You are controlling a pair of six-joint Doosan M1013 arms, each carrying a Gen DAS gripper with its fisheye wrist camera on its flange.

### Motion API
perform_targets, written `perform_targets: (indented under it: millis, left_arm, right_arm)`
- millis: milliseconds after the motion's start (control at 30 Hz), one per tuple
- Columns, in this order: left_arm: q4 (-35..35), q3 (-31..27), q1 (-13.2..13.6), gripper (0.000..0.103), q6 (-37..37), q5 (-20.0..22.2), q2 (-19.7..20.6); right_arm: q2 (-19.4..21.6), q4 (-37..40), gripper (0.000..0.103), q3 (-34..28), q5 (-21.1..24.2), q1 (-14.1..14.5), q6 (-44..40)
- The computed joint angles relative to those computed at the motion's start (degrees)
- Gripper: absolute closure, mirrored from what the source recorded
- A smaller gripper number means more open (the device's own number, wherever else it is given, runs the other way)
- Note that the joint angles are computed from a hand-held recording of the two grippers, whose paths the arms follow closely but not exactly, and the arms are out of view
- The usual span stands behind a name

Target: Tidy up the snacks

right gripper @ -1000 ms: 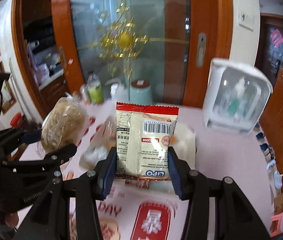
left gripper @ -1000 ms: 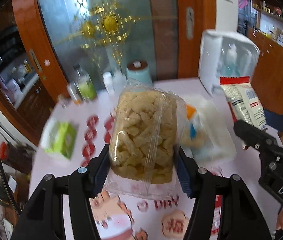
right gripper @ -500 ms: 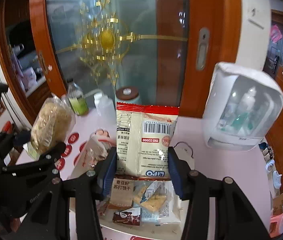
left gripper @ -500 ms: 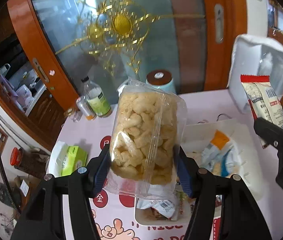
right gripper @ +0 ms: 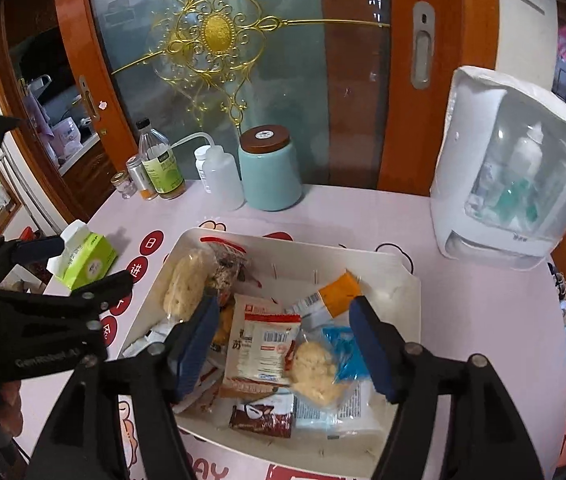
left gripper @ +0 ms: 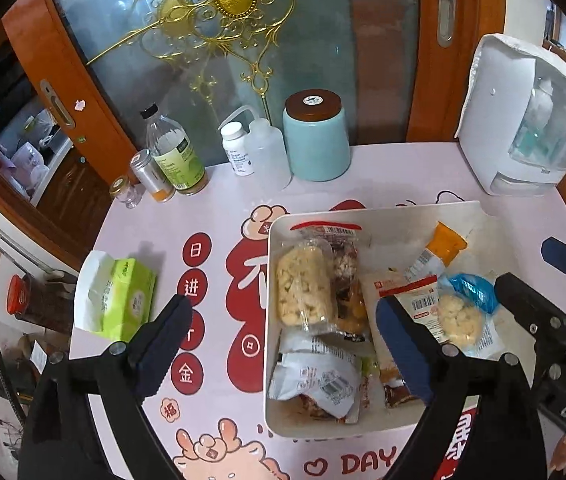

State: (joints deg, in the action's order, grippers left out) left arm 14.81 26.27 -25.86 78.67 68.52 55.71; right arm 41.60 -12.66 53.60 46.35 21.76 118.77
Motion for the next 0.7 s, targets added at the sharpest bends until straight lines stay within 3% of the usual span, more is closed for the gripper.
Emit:
perform_targets:
  millis: [333,700]
  left_arm:
    - [-1.1,14.6,-0.6,0.011,-0.8,-8.2,-8.7]
    - [-0.4,34.8,-1.8,0.01,-3.5,-19.7,-21.6]
  right_arm:
    - [-4.5,-3.2,0.035,5.8,-1.9,1.6,4.4]
    - [-12.1,-10.2,0.035,15.7,-3.9,5.5,13.0]
